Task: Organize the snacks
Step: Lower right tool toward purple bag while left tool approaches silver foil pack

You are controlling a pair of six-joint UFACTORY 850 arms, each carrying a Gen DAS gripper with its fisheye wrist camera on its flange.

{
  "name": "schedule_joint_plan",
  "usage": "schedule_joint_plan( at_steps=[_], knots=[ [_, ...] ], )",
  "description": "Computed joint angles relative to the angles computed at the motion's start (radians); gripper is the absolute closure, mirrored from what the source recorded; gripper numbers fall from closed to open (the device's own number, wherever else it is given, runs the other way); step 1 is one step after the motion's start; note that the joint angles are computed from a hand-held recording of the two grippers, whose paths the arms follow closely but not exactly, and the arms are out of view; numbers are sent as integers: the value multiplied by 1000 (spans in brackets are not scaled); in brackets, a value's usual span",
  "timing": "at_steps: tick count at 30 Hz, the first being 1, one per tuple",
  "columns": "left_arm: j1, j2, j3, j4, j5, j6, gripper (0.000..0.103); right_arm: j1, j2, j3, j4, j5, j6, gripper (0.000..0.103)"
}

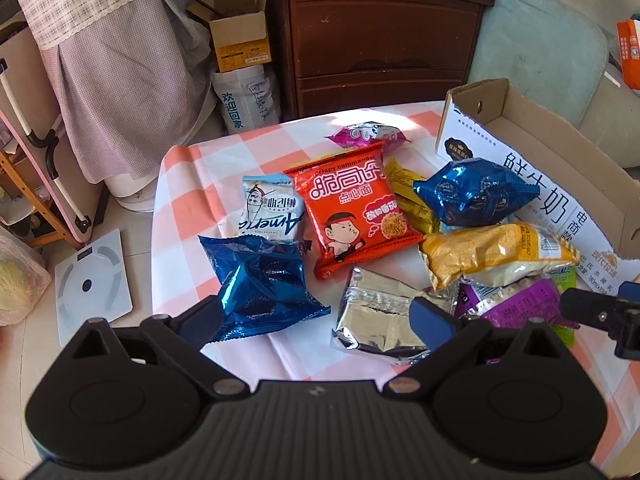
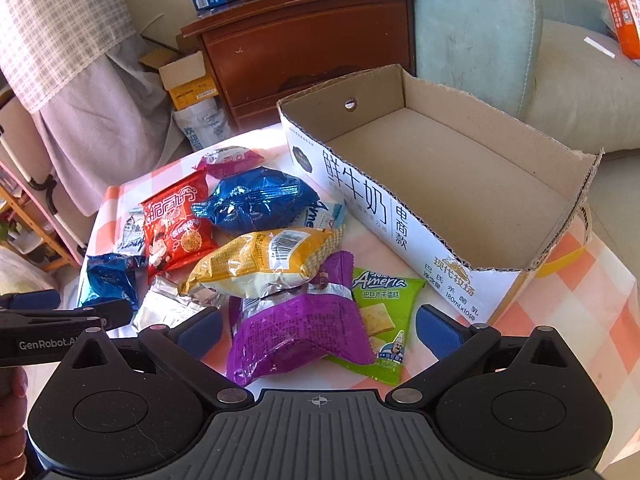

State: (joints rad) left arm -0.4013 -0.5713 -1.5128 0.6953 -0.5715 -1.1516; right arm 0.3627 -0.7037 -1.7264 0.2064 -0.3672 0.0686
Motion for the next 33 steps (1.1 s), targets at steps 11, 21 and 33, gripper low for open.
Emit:
schedule_joint_plan(
  at_steps=[11, 21, 33],
  knots=[
    [4, -1, 12, 11, 66, 0, 5, -48, 16, 32, 246, 2, -135, 6],
    [-15, -69, -43, 47, 85, 10, 5, -3, -21, -19, 75, 105, -10, 23],
    [-2, -77, -9, 53, 63, 7, 4, -1, -138, -172, 282, -81, -216, 39]
  ],
)
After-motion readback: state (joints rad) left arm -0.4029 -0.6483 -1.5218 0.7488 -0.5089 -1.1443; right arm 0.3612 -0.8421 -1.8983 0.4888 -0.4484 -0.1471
